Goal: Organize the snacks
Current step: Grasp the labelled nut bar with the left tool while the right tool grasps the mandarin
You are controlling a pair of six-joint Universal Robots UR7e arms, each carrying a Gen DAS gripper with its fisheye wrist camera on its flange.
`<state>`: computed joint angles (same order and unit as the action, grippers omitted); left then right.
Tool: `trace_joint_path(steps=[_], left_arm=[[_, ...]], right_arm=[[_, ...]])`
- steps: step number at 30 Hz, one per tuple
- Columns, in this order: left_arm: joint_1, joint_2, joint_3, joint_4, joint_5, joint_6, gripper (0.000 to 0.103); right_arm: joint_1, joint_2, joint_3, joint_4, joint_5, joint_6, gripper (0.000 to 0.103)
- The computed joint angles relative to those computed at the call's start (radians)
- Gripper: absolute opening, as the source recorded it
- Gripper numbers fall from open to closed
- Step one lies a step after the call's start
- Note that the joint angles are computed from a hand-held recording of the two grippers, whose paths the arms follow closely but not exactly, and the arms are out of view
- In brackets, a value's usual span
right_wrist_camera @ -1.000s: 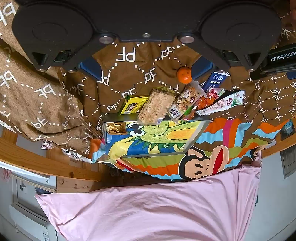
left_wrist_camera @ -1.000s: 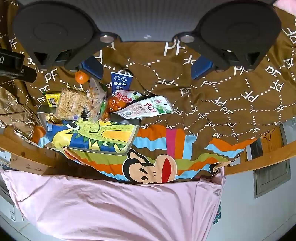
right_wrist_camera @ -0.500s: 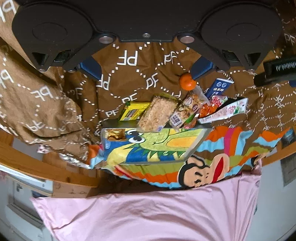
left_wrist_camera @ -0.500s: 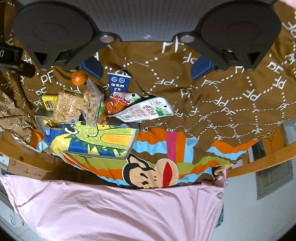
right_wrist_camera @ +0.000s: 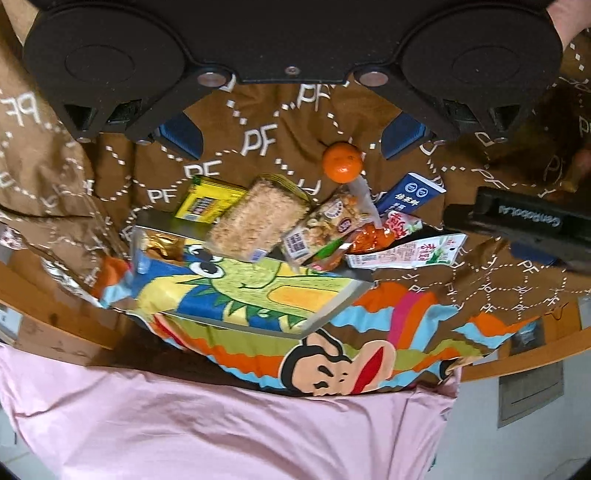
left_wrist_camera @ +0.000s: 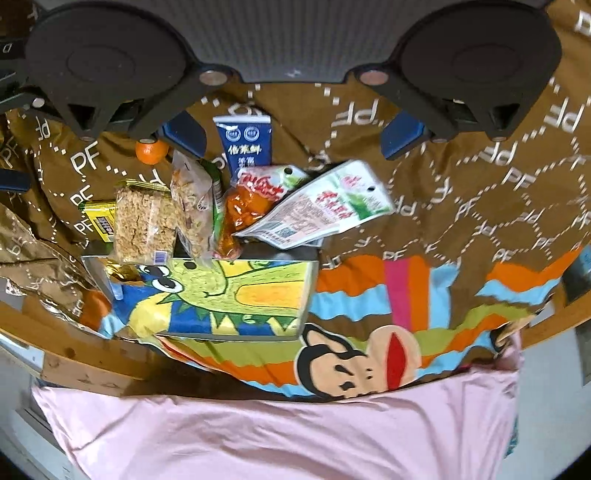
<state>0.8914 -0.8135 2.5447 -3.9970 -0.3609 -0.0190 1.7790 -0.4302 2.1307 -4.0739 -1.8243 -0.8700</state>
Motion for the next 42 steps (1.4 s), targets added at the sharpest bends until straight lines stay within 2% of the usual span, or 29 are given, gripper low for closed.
trace_joint_path(steps=[3, 7, 13, 19, 24, 26, 30, 33, 35, 38, 42], left_arm=[[0.033, -0.017, -0.023, -0.026, -0.069, 0.057, 0.103], [0.079, -0.056, -0.052, 0.003, -0.184, 0.122, 0.103], [0.145, -0.115, -0.116, 0.190, -0.350, 0.185, 0.103], [0.204, -0.177, -0.194, 0.431, -0.491, 0.192, 0.102], [0.246, -0.199, -0.253, 0.532, -0.598, 0.172, 0.102], [0.260, -0.193, -0.280, 0.556, -0.626, 0.171, 0.100], [0.278, -0.181, -0.323, 0.607, -0.647, 0.178, 0.097], [0.291, -0.175, -0.355, 0.670, -0.654, 0.179, 0.089], [0.297, -0.170, -0.371, 0.697, -0.652, 0.173, 0.078], [0.306, -0.166, -0.387, 0.709, -0.657, 0.156, 0.078], [0.317, -0.161, -0.419, 0.753, -0.662, 0.131, 0.076]], right_arm=[[-0.009, 0.008, -0.019, 0.026, 0.019, -0.007, 0.101], [-0.020, 0.011, -0.047, 0.095, 0.044, -0.011, 0.095], [-0.042, 0.007, -0.069, 0.192, 0.081, 0.032, 0.086], [-0.064, -0.014, -0.063, 0.265, 0.134, 0.083, 0.078], [-0.077, -0.019, -0.069, 0.309, 0.159, 0.104, 0.064], [-0.080, -0.016, -0.075, 0.318, 0.161, 0.114, 0.059], [-0.083, -0.009, -0.086, 0.323, 0.162, 0.134, 0.054], [-0.085, -0.003, -0.096, 0.329, 0.170, 0.134, 0.051], [-0.083, 0.002, -0.108, 0.337, 0.171, 0.133, 0.046], [-0.080, 0.010, -0.120, 0.343, 0.165, 0.132, 0.040], [-0.079, 0.018, -0.125, 0.335, 0.161, 0.130, 0.039]])
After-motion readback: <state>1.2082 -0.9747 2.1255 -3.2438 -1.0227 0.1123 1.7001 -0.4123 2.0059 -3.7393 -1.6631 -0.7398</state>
